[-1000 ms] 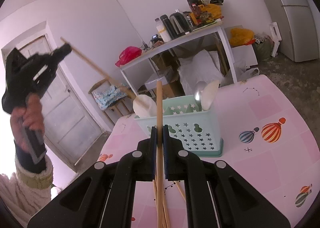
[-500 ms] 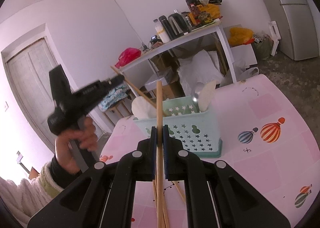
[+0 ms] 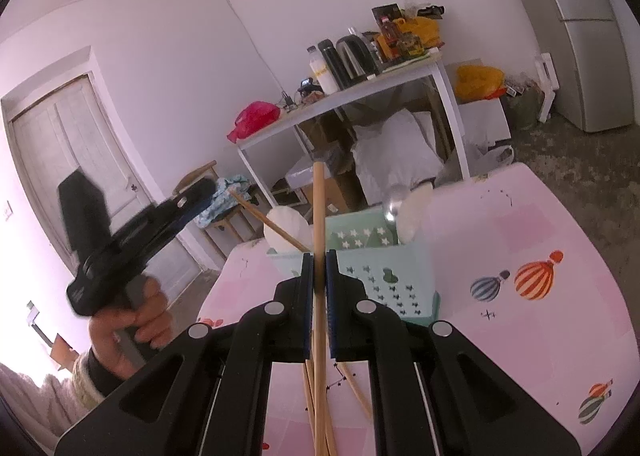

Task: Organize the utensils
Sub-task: 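Lower the held chopstick into the holder and open the right gripper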

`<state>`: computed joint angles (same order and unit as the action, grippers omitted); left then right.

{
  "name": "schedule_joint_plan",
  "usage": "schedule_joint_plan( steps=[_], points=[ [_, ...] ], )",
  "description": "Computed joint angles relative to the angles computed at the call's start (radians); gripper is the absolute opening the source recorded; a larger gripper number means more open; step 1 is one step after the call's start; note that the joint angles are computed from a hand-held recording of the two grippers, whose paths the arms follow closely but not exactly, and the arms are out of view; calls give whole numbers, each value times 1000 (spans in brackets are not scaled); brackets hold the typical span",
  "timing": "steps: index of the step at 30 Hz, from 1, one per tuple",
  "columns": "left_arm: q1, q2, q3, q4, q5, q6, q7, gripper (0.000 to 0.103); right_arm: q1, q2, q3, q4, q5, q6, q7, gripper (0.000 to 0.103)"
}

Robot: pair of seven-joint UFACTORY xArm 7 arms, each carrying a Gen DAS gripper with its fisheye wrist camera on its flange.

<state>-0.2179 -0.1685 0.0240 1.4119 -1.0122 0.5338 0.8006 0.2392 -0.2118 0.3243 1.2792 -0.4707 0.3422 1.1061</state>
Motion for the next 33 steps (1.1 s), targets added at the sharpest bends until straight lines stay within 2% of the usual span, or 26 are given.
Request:
schedule_joint_plan(
  steps=[5,8,13,18,22,27,33],
  points=[
    [-5,-91,32,-108,-22,10,61,66,-11,36,0,74,-48,13,-9,6],
    [-14,-136,53,-174,-7,14,85,73,-12,85,-5,149,-112,9,10,6],
    [-25,-177,86,-245,13,36,79,76,22,214,-37,341,-308,2,80,6],
    [-35,-201,100,-291,23,13,95,79,111,368,-112,581,-549,31,182,6],
    [-42,-203,112,-302,29,-5,106,83,189,501,-186,771,-635,74,191,6],
    [-34,-198,124,-315,41,1,87,83,275,625,-282,904,-680,143,194,6],
    [-21,-201,125,-342,67,-9,68,83,337,672,-369,885,-656,199,182,6]
  ],
)
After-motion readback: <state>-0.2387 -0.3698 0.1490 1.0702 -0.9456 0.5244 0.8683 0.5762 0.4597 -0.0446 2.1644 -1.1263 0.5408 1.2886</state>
